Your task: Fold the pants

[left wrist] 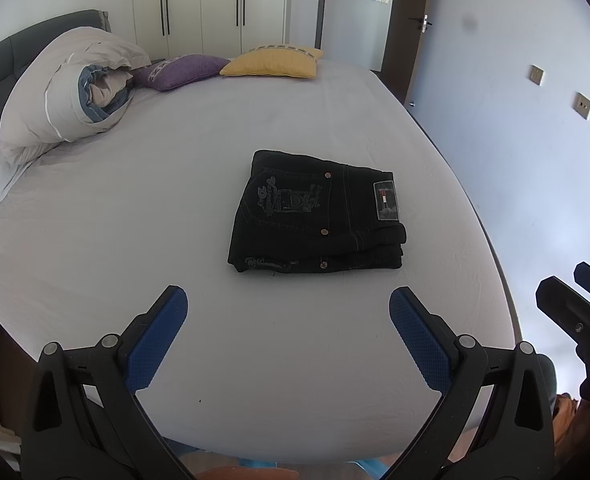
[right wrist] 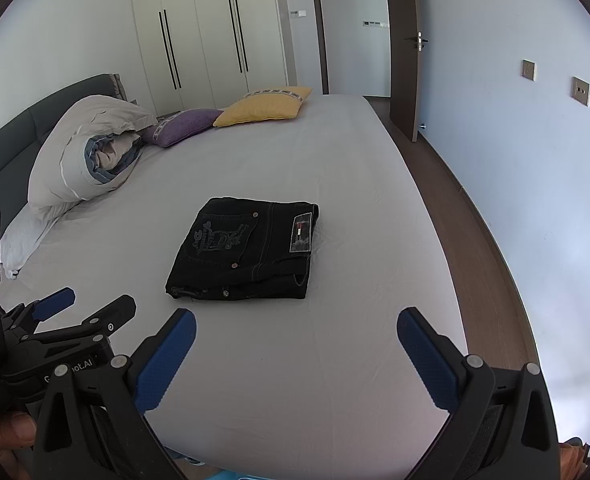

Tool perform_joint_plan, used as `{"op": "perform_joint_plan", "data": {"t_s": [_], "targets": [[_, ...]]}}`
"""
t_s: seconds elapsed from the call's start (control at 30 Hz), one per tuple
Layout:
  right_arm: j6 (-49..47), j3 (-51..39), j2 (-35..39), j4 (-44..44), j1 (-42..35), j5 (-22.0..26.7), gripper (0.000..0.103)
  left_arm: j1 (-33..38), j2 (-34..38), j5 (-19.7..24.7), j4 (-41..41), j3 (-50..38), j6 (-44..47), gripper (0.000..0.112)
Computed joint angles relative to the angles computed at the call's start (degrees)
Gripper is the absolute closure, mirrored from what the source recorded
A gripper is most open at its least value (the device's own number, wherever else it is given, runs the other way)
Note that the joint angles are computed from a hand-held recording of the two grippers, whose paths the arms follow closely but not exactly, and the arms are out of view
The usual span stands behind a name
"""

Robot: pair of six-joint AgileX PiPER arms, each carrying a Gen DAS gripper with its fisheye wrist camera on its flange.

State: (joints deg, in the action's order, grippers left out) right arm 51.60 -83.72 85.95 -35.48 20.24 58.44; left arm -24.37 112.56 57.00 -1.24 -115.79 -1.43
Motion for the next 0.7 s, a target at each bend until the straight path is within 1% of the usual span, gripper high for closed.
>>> {"op": "perform_joint_plan", "data": {"t_s": [0.3,0.5,0.57,0.7], "targets": [[-0.04,0.02,-0.01,0.07,-0.02,-0.10,0.000,0.07,-0.36,-0.22,-0.30,0.75,0.24,0.009],[-0.45,0.78,0.06,0.85,-0.59,-1.17,0.000,0.03,-0.64,-0.66,-0.19,1.30,0.34,0.009],[-0.21,1.22,-0.09,0.91,-0.61,-1.44,0.000,-0.42,-1.41,-2.24,1.26,3.02,-0.38,0.009],[-0.78,1.49,-0.32,1.43,-1.26,-1.76,0.000,-0.58,-1.54,-2.34,1.52,3.46,-0.67,0.009]]}}
